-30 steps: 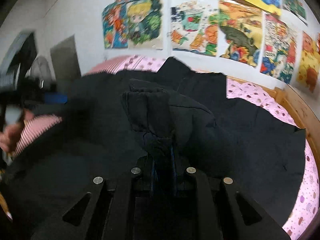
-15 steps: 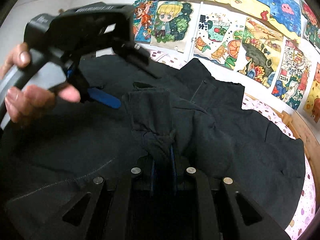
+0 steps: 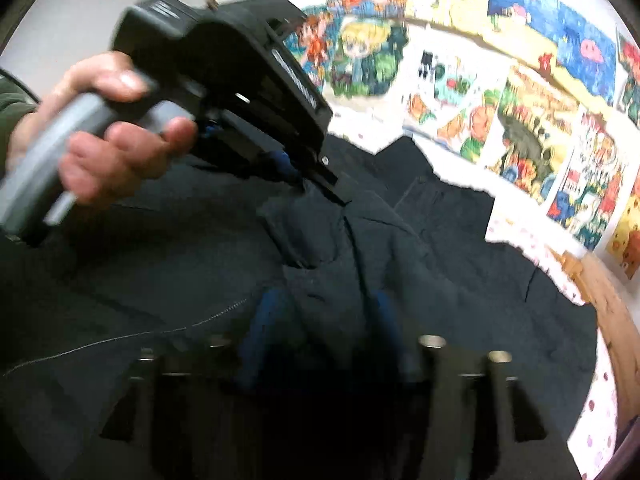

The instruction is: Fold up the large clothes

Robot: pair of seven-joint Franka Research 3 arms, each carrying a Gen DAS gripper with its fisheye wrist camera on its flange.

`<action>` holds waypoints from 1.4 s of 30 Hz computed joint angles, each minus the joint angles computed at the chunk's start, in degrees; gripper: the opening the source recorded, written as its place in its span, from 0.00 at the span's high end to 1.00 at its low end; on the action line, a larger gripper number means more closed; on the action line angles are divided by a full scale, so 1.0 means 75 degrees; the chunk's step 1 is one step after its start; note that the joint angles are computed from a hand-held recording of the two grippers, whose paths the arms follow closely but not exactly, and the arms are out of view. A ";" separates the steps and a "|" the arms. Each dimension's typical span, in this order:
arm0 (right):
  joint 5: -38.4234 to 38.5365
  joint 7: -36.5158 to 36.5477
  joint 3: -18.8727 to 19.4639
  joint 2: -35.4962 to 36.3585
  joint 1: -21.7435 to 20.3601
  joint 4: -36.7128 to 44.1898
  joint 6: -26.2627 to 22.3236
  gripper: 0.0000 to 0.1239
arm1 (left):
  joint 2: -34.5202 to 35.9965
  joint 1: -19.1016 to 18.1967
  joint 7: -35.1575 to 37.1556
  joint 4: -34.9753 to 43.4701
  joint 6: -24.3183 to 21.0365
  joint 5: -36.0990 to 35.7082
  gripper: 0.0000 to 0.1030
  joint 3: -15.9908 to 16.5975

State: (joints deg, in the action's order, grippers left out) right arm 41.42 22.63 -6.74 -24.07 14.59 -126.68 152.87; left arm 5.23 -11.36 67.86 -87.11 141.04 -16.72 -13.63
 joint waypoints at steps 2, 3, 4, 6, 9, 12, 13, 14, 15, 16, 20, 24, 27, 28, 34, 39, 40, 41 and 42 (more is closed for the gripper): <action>0.0168 -0.0159 -0.0138 -0.0132 0.0031 -0.0034 0.0025 0.53 | -0.0165 -0.0035 -0.0227 -0.0048 0.0145 0.0636 0.92 0.0077; 0.0234 -0.0176 -0.0176 -0.0173 -0.0004 -0.0051 0.0156 0.53 | -0.0269 -0.0045 -0.0414 -0.0066 0.0168 0.1061 0.92 0.0130; 0.0288 -0.0166 -0.0210 -0.0149 -0.0040 -0.0020 0.0312 0.53 | -0.0373 -0.0033 -0.0533 -0.0114 0.0202 0.1349 0.92 0.0171; 0.0344 0.0064 -0.0241 0.0029 -0.0189 0.0144 0.0716 0.52 | -0.0604 0.0012 -0.0840 -0.0222 0.0240 0.2048 0.92 0.0258; -0.0213 0.1263 -0.0016 0.0601 -0.0804 0.0660 0.0990 0.51 | -0.0933 0.0143 -0.1298 -0.0410 0.0237 0.3109 0.92 0.0353; -0.1113 0.2729 0.0161 0.1306 -0.1416 0.1372 0.0589 0.51 | -0.1130 0.0288 -0.1818 -0.0509 0.0078 0.4218 0.92 0.0368; -0.1276 0.3053 0.0138 0.1569 -0.1507 0.1651 0.0340 0.51 | -0.1183 0.0332 -0.1931 -0.0529 -0.0033 0.4490 0.92 0.0369; -0.1402 0.3409 0.0095 0.1900 -0.1601 0.2038 -0.0066 0.51 | -0.1193 0.0368 -0.1986 -0.0506 -0.0163 0.4686 0.92 0.0371; -0.1495 0.3676 0.0069 0.2248 -0.1674 0.2429 -0.0423 0.51 | -0.1156 0.0385 -0.1970 -0.0432 -0.0369 0.4811 0.92 0.0365; -0.1782 0.4101 0.0088 0.2643 -0.1787 0.2867 -0.0835 0.51 | -0.1071 0.0385 -0.1898 -0.0307 -0.0660 0.4827 0.92 0.0359; -0.2713 0.5013 0.0218 0.3704 -0.1981 0.3979 -0.2002 0.51 | -0.0666 0.0312 -0.1895 0.0105 -0.1703 0.5035 0.92 0.0314; -0.3707 0.5535 0.0341 0.3926 -0.1899 0.4022 -0.2342 0.51 | -0.0408 0.0223 -0.1908 0.0158 -0.2288 0.5295 0.92 0.0345; -0.4377 0.5758 0.0397 0.3938 -0.1772 0.3838 -0.2217 0.51 | -0.0232 0.0195 -0.1736 0.0182 -0.2575 0.5374 0.92 0.0382; -0.4526 0.5797 0.0408 0.3947 -0.1745 0.3770 -0.2142 0.51 | -0.0223 0.0204 -0.1686 0.0134 -0.2618 0.5299 0.90 0.0399; -0.5008 0.5990 0.0435 0.3899 -0.1659 0.3526 -0.1798 0.45 | -0.0668 0.0435 -0.1734 -0.0576 -0.2014 0.4426 0.79 0.0536; -0.4603 0.5529 0.0519 0.3357 -0.1638 0.2852 -0.0916 0.44 | -0.1326 0.0666 -0.2051 -0.1351 -0.1676 0.3632 0.36 0.0674; -0.4406 0.5261 0.0548 0.3232 -0.1619 0.2696 -0.0710 0.44 | -0.1581 0.0727 -0.2246 -0.1656 -0.1475 0.3520 0.29 0.0713; -0.4091 0.4839 0.0583 0.3108 -0.1581 0.2567 -0.0471 0.44 | -0.1856 0.0790 -0.2475 -0.1987 -0.1226 0.3457 0.28 0.0748; -0.3737 0.4359 0.0623 0.2981 -0.1515 0.2456 -0.0223 0.44 | -0.2039 0.0839 -0.2571 -0.2191 -0.1088 0.3367 0.28 0.0790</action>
